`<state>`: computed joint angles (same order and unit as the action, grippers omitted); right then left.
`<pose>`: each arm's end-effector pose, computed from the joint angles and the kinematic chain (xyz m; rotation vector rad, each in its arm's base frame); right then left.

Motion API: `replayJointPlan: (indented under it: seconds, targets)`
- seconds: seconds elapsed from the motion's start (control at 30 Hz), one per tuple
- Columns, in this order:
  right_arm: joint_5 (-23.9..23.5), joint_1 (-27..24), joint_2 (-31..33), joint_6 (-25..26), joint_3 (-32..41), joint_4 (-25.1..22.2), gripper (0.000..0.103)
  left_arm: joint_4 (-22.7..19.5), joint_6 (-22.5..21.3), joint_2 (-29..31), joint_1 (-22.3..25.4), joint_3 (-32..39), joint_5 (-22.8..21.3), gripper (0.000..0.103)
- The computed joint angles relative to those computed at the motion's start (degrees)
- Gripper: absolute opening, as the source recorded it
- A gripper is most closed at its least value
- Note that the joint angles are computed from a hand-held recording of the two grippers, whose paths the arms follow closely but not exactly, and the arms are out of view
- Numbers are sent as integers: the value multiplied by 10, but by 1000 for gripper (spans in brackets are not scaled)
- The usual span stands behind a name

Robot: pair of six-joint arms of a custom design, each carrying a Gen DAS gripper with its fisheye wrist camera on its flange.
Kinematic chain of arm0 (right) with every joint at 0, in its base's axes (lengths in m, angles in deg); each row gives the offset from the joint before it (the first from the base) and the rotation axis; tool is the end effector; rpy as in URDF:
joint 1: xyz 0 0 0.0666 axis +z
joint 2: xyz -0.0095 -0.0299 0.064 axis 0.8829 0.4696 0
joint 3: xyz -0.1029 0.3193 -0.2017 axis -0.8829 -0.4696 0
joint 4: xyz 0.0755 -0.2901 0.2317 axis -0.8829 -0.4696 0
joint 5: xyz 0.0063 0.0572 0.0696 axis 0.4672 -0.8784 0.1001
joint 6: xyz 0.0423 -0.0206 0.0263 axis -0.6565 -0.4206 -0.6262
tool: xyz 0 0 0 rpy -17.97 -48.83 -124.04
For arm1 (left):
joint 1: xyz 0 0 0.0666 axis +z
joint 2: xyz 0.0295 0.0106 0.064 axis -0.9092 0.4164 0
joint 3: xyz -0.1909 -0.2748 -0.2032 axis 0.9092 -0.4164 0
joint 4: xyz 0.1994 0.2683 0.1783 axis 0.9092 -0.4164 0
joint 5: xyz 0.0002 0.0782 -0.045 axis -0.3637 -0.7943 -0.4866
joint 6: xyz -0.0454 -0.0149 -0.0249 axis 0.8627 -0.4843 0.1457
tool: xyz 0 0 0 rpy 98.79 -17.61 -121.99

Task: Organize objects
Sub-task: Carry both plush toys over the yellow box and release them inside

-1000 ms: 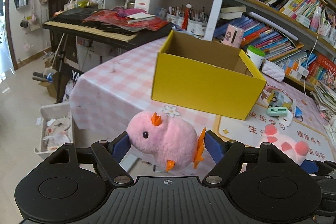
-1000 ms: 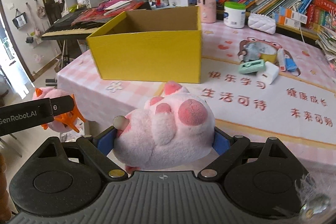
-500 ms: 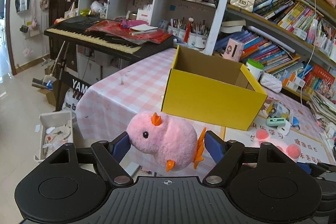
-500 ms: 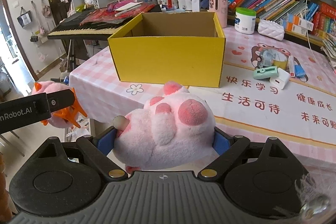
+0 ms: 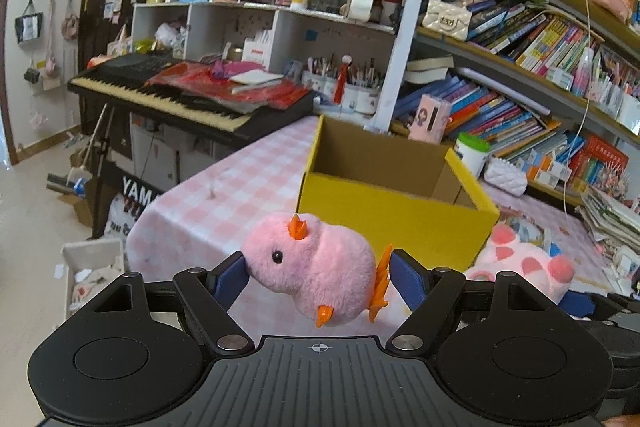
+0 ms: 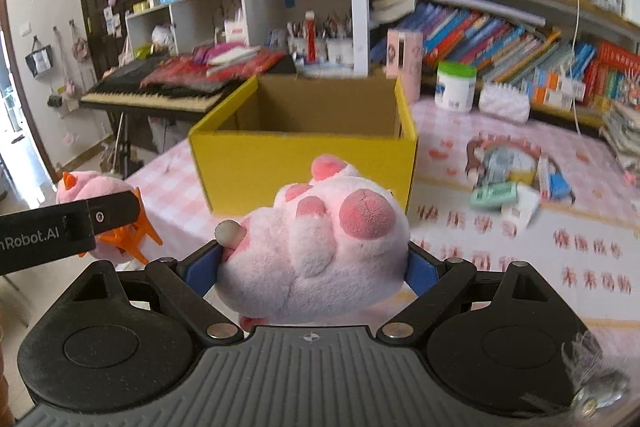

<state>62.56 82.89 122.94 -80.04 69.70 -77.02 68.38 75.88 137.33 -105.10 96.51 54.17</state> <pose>0.4530 0.1648 0.3607 -0.0430 2.1611 0.1171 0.4549 -0.3580 0.3661 -0.0591 2.0934 -0.2286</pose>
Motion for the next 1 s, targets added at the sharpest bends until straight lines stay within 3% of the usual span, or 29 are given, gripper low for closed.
replayJointPlan:
  seconds: [0.23,0.43,0.73,1.0]
  targets:
    - [-12,-30,52,40,66,39,91,4,-28,57,18,90,4,77]
    - [-39,-54,120,61,148,45,91,-19,-46,123,30,190,0,77]
    - [-93,-84,221,98,268,14,91,-115,-43,234,39,361,-13,77]
    - [-139,-100,296,131,353,-49,91,-227,-38,333,43,515,-16,77]
